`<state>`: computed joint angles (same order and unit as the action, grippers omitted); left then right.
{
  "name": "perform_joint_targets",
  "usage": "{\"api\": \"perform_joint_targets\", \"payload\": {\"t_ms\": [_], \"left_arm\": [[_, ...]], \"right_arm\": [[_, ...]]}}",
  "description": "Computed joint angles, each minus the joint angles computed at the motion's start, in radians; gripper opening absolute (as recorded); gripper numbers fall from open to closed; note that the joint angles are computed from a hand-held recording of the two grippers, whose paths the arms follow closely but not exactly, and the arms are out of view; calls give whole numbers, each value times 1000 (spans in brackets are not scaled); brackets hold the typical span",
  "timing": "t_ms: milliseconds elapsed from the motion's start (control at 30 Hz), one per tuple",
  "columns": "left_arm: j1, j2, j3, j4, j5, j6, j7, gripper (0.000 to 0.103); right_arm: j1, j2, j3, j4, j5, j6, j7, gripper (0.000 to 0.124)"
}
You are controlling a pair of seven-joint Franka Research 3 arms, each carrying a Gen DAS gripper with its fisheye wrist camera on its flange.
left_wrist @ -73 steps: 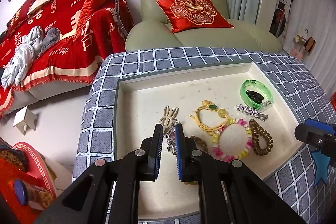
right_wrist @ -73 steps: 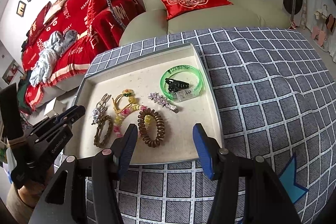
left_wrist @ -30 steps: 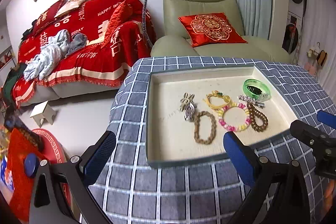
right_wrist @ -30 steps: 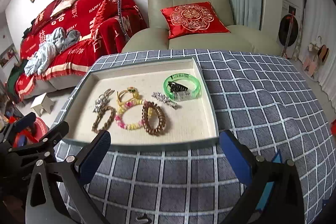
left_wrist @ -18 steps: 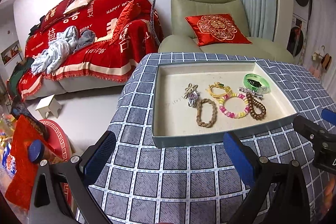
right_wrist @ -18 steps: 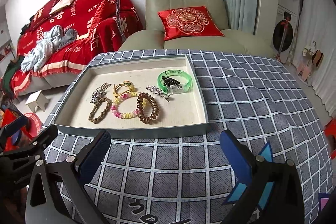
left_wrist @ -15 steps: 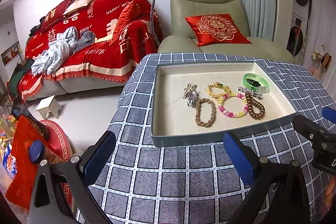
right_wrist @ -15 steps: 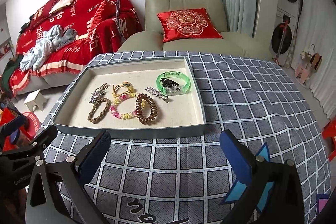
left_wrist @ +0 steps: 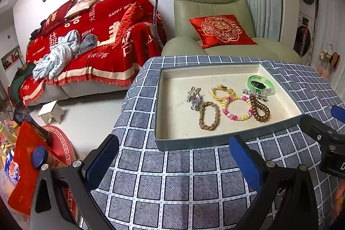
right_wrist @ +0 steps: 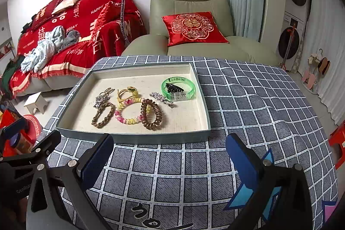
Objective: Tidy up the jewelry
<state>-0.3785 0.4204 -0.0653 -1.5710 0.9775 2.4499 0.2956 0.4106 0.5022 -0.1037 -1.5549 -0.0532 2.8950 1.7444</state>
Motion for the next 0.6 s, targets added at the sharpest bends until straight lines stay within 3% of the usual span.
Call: {"api": "perform_joint_targets", "payload": {"t_ms": [600], "left_arm": [[0, -4, -2, -3, 0, -1, -1, 103]], "right_arm": [[2, -8, 3, -5, 1, -2, 0, 103]]}}
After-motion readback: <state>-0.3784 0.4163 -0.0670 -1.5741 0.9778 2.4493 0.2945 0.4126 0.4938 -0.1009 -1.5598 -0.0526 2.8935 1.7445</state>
